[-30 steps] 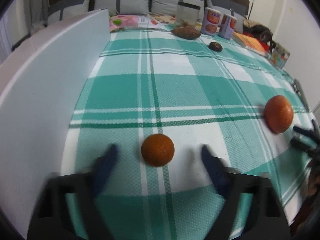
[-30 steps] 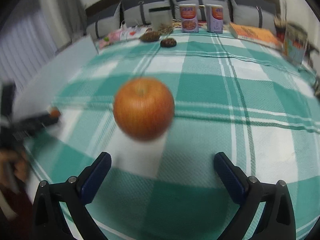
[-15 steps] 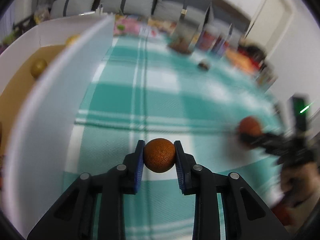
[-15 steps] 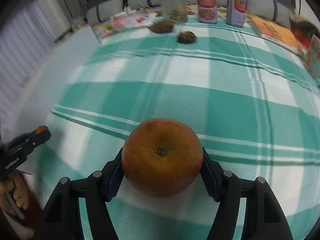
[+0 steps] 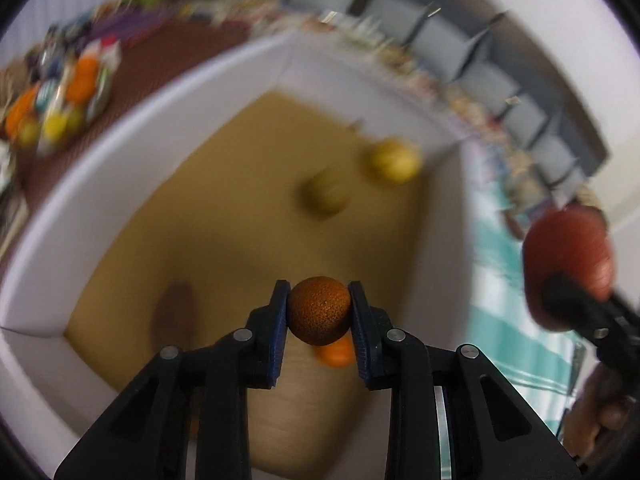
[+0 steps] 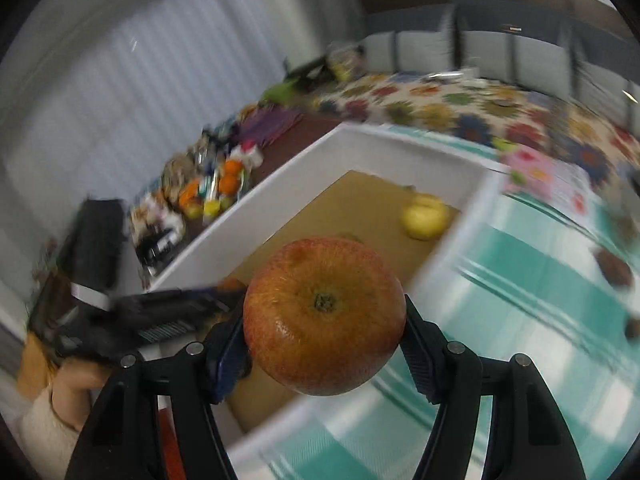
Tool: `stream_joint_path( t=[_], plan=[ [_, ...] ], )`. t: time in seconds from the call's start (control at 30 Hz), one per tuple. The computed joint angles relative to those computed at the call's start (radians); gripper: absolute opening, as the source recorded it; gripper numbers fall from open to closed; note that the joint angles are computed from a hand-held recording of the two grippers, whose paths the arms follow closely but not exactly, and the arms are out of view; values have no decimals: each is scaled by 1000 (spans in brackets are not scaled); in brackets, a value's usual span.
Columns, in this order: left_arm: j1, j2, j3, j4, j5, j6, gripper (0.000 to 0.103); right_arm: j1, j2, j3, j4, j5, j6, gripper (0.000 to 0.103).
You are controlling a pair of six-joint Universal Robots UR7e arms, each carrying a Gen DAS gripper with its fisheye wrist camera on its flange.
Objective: Organize fruits
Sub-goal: 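Carry both fruits over the white box and open both tools to drop them, then move both open tools back over the table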
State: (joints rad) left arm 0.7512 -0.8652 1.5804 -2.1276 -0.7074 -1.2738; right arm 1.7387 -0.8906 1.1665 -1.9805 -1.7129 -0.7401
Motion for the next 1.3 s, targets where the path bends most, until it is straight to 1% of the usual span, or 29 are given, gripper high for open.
stream_joint_path(
  t=[0.1,0.13,0.23,0.27,0.3,0.33,0.37,0.4,0.43,0.5,0.53,0.57,0.6,0.63,0.7,0.73,0.77,0.83,0.87,0.93,1.0,1.03,1.07,1.17,1.23,1.3],
  plan=[
    [41,14,-8,29,-60,-22,29,22,76,-12,-12,-107,6,68],
    [48,19,-13,47,-73,-29,29,28,107,-17,-18,-156,1,68],
    [56,21,-16,66,-100,-34,31,29,143,-4,-57,-248,-22,68],
    [55,19,-13,62,-100,-36,37,29,157,-7,-75,-266,-39,69],
    [53,15,-8,62,-93,-42,39,28,151,4,-99,-271,-62,70],
    [50,13,-13,92,-80,-65,46,27,144,9,-115,-270,-70,70],
    [44,7,-9,92,-60,-76,60,25,142,-1,-104,-242,-56,71],
    [35,-6,9,67,-41,-76,66,23,133,-11,-103,-205,-41,73],
    [15,-21,30,58,-3,-99,69,22,117,-7,-135,-175,-40,74],
    [-26,-46,58,72,64,-134,70,22,85,6,-202,-119,-55,75],
    [-47,-51,59,86,99,-142,75,20,58,17,-234,-85,-65,76],
    [-73,-51,48,118,147,-154,79,11,20,33,-276,-39,-76,81],
    [-97,-46,37,143,188,-162,81,8,0,43,-296,-18,-80,89],
    [-122,-34,19,160,229,-159,83,-1,-24,51,-326,11,-86,92],
    [-153,-15,-3,156,277,-127,84,-35,-100,102,-393,54,-109,100],
    [-169,2,-14,129,294,-97,85,-53,-130,124,-414,59,-122,101],
    [-186,23,-22,75,301,-47,85,-74,-164,153,-436,55,-138,102],
    [-205,70,-43,-62,290,85,85,-134,-228,217,-483,39,-175,102],
    [-217,109,-61,-139,270,162,86,-165,-254,245,-502,31,-188,102],
    [-230,172,-94,-235,217,265,86,-248,-309,310,-553,4,-224,102],
    [-231,256,-142,-314,124,353,88,-334,-352,368,-613,-43,-281,102],
    [-230,290,-162,-331,88,373,88,-376,-367,393,-654,-80,-308,102],
    [-220,342,-204,-320,39,387,88,-416,-381,411,-679,-106,-319,102],
    [-191,471,-308,-272,-48,417,88,-515,-429,439,-705,-99,-293,102],
    [-179,541,-367,-241,-48,431,88,-552,-449,451,-725,-77,-269,102],
    [-162,606,-436,-209,-38,441,88,-574,-460,455,-725,-60,-244,102]
  ],
)
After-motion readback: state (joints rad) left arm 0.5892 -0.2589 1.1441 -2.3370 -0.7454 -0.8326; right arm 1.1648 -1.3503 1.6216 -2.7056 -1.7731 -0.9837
